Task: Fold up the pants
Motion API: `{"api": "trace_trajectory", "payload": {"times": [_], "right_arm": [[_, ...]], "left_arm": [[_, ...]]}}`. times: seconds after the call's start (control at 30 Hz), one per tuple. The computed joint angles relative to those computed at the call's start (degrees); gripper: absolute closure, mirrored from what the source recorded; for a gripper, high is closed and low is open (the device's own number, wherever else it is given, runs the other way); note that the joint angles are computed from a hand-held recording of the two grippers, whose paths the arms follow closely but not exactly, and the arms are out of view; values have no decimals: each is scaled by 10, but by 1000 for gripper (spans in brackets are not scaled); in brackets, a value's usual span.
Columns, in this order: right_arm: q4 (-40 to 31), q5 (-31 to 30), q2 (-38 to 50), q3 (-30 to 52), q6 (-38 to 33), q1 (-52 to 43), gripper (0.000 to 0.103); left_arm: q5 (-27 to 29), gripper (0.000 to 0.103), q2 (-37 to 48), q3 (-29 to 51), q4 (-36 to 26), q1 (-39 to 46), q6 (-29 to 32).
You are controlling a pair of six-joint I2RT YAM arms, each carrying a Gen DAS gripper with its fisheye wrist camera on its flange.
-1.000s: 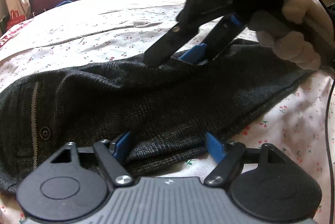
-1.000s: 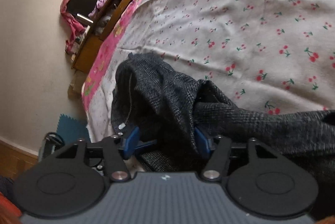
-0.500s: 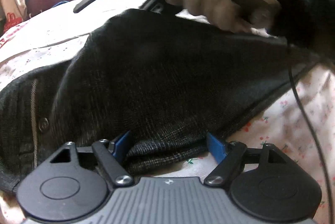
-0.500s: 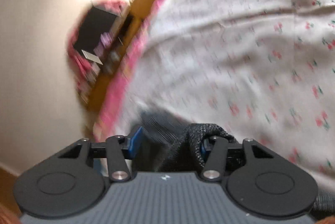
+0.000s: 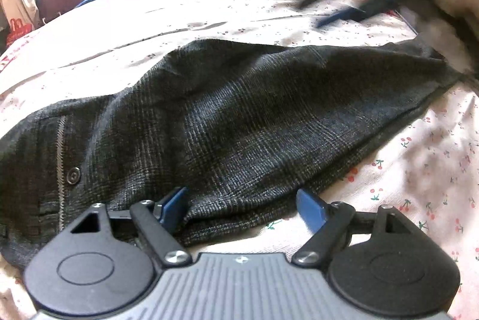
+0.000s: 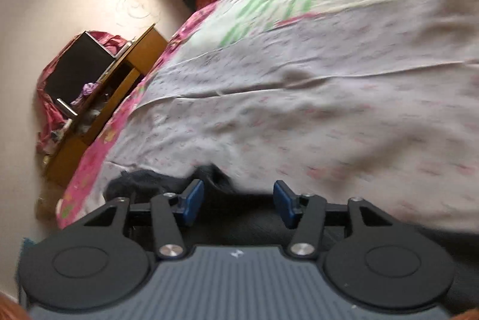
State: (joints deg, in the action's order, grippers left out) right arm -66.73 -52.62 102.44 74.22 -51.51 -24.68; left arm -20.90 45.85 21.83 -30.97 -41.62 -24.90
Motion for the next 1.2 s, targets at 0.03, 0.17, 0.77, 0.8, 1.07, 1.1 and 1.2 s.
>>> {"api": "trace_trajectory", "payload": {"times": [0.03, 0.17, 0.77, 0.8, 1.07, 1.1, 1.2], "right_arm": [[-17, 14, 6, -3, -25, -32, 48], [133, 112, 12, -53, 44, -115, 62], [206, 56, 133, 93, 235, -425, 52], [206, 55, 141, 95, 247, -427, 52], [325, -6, 102, 18, 311, -416, 80], [332, -4, 101, 16, 317, -406, 80], [304, 32, 124, 40, 326, -387, 76]], "left_arm": [[-5, 10, 12, 6, -4, -6, -5], [-30, 9, 75, 34, -13, -40, -22], [-25, 10, 353, 205, 91, -111, 64], [-21, 10, 351, 208, 86, -110, 60], [-8, 9, 379, 234, 82, -92, 65], [-9, 9, 380, 227, 89, -95, 62], [-7, 9, 372, 218, 91, -93, 61]]}}
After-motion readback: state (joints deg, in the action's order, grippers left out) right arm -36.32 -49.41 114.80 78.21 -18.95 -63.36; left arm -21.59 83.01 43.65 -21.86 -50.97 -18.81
